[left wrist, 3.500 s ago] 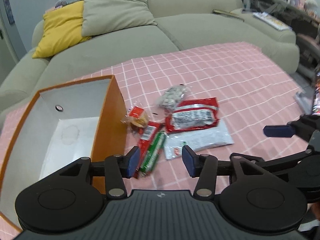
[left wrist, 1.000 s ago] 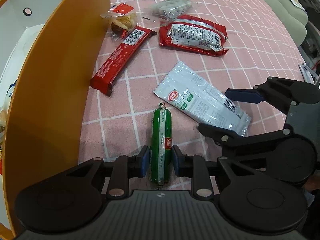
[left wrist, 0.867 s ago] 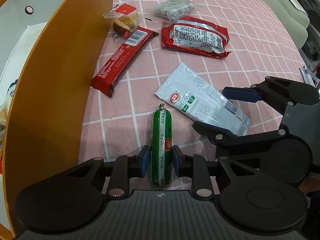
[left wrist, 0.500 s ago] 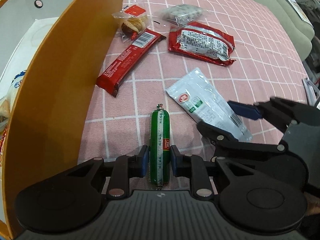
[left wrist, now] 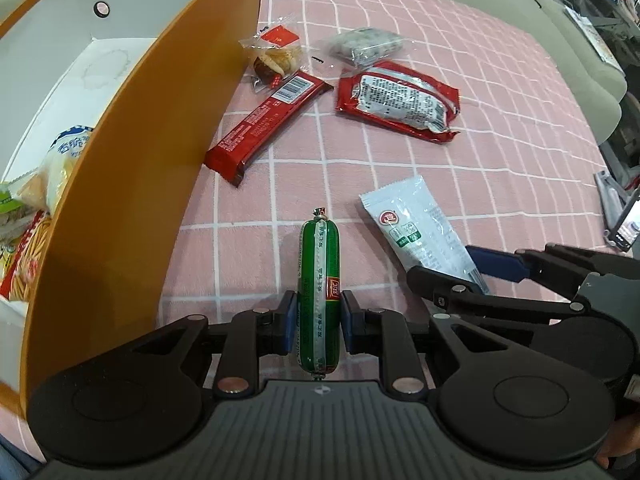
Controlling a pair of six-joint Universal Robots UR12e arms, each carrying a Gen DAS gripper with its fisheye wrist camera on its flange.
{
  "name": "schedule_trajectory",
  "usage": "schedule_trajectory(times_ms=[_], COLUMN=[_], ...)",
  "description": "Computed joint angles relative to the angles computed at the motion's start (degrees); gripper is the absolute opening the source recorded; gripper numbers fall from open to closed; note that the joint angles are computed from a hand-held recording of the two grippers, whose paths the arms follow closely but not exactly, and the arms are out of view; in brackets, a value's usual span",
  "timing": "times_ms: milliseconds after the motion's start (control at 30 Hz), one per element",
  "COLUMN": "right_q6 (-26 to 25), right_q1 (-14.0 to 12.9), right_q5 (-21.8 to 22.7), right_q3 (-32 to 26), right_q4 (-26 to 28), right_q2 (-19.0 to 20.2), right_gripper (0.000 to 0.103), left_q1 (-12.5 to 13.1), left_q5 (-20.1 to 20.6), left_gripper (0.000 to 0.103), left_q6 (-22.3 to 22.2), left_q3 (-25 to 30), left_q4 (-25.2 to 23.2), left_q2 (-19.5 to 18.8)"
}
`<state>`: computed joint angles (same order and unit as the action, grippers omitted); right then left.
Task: Organize snacks
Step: 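Grasp the white milk-drink pouch with the right gripper, then carry the sausage and pouch over the box and open both grippers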
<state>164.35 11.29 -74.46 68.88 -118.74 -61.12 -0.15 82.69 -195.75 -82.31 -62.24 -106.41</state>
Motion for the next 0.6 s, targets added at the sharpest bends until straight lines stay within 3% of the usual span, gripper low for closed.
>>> schedule_trajectory(times_ms=[233,600], right_q6=[8.99,9.94], right_q1=[-1.54,-1.53], right_q5=[4.90,7.62], right_q3=[1.22,3.30], right_q4=[1.02,-3.31], right_q2=[-1.76,-5.56], right_gripper=[0.045,0.044], left_q1=[0.20,0.75], left_q5=[-0.68,0.06], left_gripper=[0.024,0.024], left_q6=[-1.00,-2.17], left_q3=[-1.35,-3.65], left_q4=[3.28,9.69], left_q2=[1.88,5.78])
